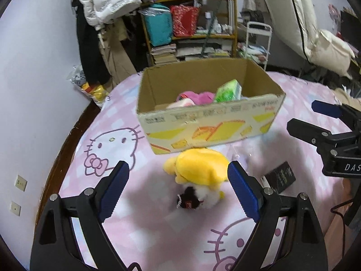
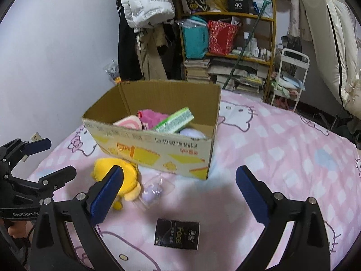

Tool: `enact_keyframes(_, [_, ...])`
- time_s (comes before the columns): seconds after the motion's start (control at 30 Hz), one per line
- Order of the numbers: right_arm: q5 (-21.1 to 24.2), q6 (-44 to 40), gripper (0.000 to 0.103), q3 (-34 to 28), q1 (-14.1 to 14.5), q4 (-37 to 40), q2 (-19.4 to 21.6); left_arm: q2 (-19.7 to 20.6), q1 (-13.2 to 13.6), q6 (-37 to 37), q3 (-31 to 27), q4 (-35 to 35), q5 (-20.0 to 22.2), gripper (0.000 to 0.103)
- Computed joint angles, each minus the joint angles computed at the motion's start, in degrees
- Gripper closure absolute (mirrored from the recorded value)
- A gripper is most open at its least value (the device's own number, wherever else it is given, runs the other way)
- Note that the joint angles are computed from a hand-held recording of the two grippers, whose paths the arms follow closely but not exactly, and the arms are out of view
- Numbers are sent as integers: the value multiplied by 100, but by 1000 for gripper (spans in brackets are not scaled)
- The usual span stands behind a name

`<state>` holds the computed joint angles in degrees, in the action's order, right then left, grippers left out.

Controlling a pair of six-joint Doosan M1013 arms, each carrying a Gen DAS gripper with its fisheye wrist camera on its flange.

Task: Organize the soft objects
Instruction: 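Lower the left tool onto the yellow plush while the right tool reaches the black Face tissue pack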

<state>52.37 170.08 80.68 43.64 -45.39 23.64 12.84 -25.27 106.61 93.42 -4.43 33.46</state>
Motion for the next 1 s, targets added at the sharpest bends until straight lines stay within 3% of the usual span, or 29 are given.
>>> enact_keyframes(0.63, [230, -666, 0, -159, -108, 1269, 200, 309, -128, 373, -204, 69, 680, 15])
enact_keyframes(1.0, [11, -768, 0, -63, -226, 1808, 191, 463, -157, 384, -321, 106, 939, 15])
